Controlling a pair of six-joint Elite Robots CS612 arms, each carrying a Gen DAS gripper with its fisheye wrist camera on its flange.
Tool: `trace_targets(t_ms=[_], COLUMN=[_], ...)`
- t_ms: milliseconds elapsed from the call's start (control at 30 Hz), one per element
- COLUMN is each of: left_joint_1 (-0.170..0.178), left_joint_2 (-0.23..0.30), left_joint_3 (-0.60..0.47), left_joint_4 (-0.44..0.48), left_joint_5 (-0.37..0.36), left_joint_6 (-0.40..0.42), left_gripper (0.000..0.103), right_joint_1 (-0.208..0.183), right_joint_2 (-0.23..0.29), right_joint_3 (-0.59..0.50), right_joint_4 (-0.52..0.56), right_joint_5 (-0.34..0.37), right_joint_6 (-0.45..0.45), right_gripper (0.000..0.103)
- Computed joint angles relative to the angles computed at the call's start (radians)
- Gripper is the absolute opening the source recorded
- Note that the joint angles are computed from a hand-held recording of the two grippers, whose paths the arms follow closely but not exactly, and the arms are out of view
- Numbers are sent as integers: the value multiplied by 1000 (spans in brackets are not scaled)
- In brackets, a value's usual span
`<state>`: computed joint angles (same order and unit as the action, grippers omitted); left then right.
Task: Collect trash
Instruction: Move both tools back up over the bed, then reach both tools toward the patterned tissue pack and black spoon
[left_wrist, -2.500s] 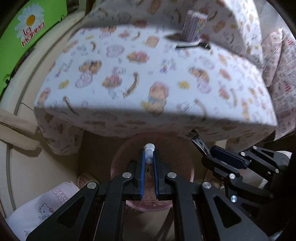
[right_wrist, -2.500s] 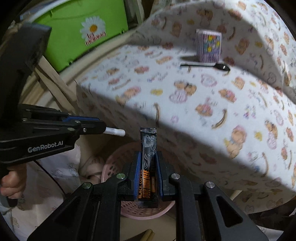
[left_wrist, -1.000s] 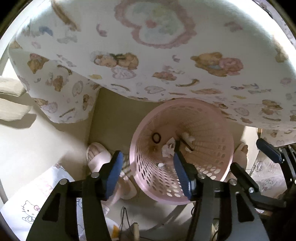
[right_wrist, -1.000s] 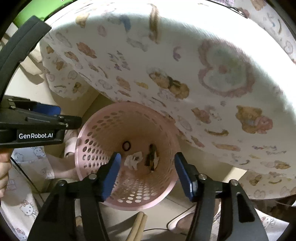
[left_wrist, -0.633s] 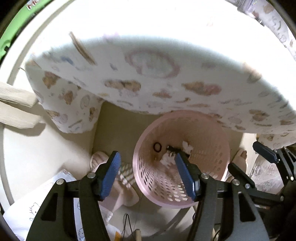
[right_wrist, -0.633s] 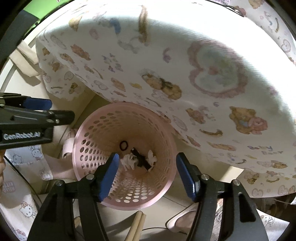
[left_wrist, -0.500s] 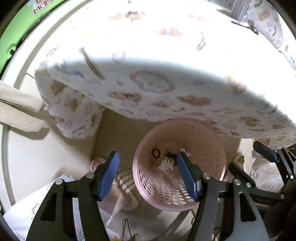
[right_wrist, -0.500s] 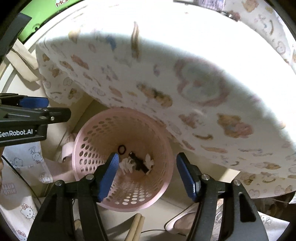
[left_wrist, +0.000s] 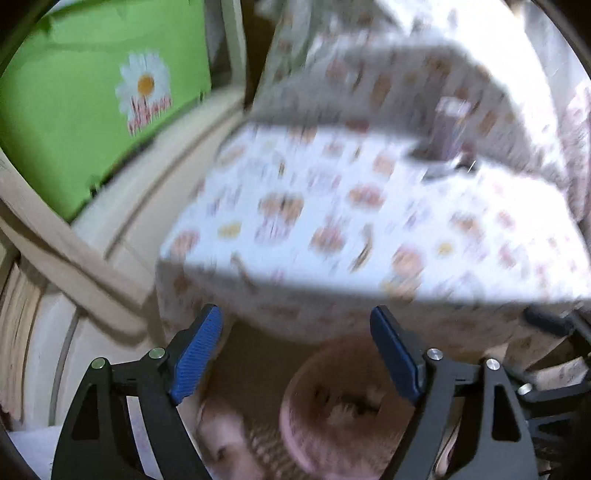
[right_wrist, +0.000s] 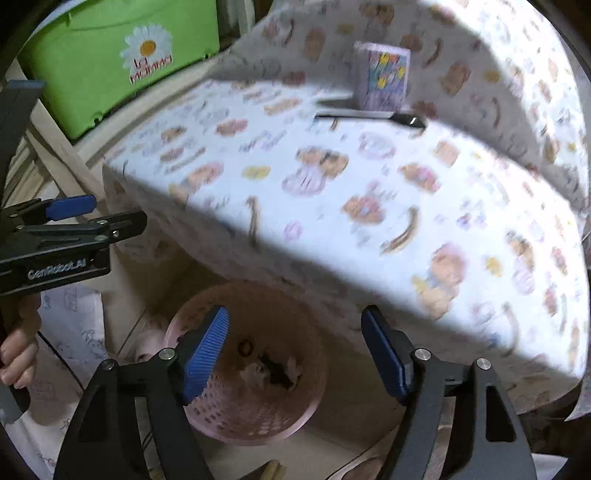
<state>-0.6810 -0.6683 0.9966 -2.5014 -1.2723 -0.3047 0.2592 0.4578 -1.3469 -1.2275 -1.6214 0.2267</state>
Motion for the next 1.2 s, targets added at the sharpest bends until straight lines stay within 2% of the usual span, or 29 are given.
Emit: trace_targets(t_ms=[67,167,267,333,600,700,767,867,933,1033,1133,1200], left_joint_1=[-10,-19,-17,-15,-12,-16,-19,-18,-18,-21,-16,-10], left_joint_2=[-11,-19,-18,-18,-14,-6,0,17,34,67,116,150], left_joint_3=[34,54,48,38,14,-4,-23,-81,-130,-207,-322,-394], left_joint_4=[-113,-181,-179,-155,-130,-145,-148,-97,-64,-32,61,113], left_joint_5=[38,74,85,90,73,67,71,51,53,101,115,112], left_joint_6=[37,81,71,57,11,39,55,66,72,76,55,34], left_gripper=[86,88,90,102,102,102,102,102,102,102,102,102], right_joint_1=[-4,-14,-1,1,3,-8,-13,-13,-20,-28,-44,-59], right_joint_2=[1,2,4,7,-2,-4,-5,-22,-37,-63,-86,-99], right_joint_3=[-11,-32,-44,-51,-40,-41,-40,-17,-3,25,54,72], right_joint_4=[-9,-7,-15,-37,-121,-134,-154,-161,-181,-231,-263,-273], right_joint_5=[14,63,11,1,-82,-76,-96,-171,-169,-193,-208,-193], right_joint_6=[8,21,-10,-19,-29,2,17,25,14,-11,-12,3], right_gripper=[76,76,76,76,76,76,76,76,76,76,76,76])
